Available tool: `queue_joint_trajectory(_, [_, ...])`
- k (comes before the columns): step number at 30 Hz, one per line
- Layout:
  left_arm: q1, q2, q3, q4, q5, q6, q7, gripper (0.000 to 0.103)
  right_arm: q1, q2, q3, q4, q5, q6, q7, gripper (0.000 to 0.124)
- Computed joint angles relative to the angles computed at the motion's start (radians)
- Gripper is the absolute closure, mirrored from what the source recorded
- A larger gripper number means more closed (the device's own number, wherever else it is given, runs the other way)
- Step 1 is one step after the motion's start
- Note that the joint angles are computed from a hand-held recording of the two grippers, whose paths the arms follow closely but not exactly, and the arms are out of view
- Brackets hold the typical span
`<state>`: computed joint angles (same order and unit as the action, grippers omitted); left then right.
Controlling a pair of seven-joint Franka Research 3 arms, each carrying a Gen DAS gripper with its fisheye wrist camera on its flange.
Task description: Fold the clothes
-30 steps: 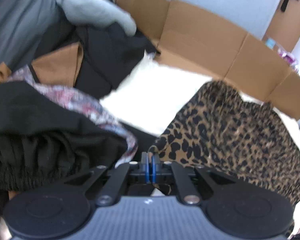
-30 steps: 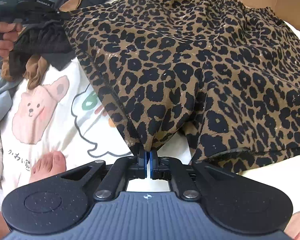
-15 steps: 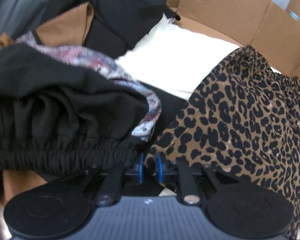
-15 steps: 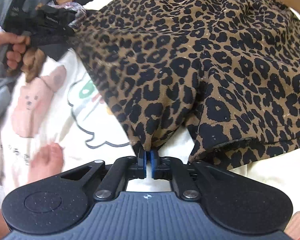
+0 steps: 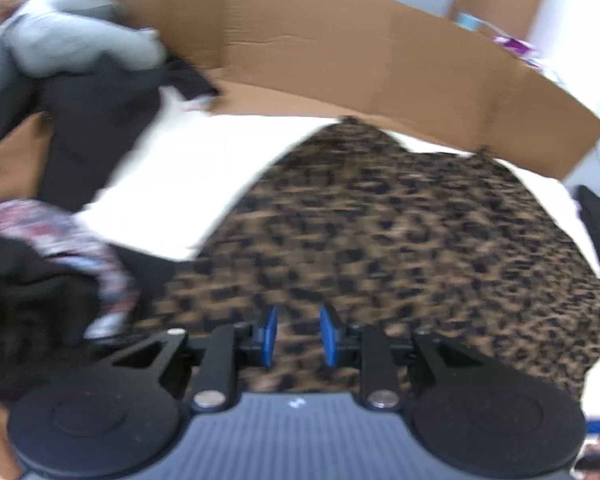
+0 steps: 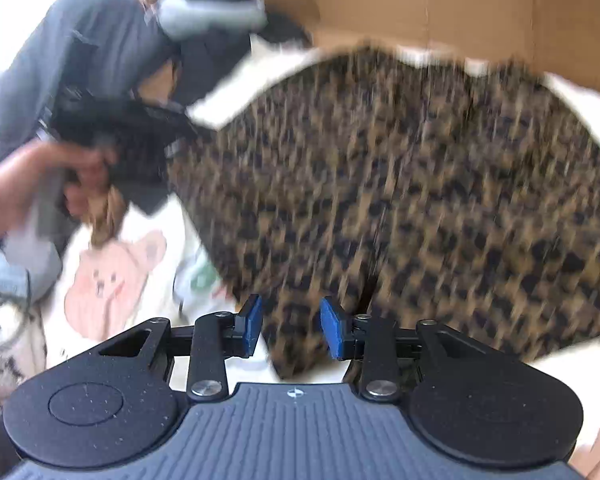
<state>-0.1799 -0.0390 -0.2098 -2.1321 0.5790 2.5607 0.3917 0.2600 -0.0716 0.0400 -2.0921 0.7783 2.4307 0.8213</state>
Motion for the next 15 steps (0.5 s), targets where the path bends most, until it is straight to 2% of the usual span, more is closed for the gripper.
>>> queue_joint_trajectory(3, [-0.018,0.074,-0.009,0.056,-0.004,0.041,0.033,0.077,-0.005,0.032,0.006,0.013,-0.052,0.105,0.095,0.085])
queue_joint_trajectory(5, [-0.032,0.115,-0.008,0.085,-0.011,0.059,0.047,0.077,-0.009,0.061,0.004,0.029,-0.052,0.157,0.079,0.085])
queue_joint_trajectory(7, [-0.043,0.146,-0.008,0.105,-0.045,0.071,0.083,0.077,-0.016,0.096,0.003,0.047,-0.144,0.207,0.118,0.085])
queue_joint_trajectory(15, [-0.086,0.216,-0.003,0.149,-0.100,0.052,0.180,0.077,-0.037,0.218,0.012,0.103,-0.276,0.290,0.172,0.085])
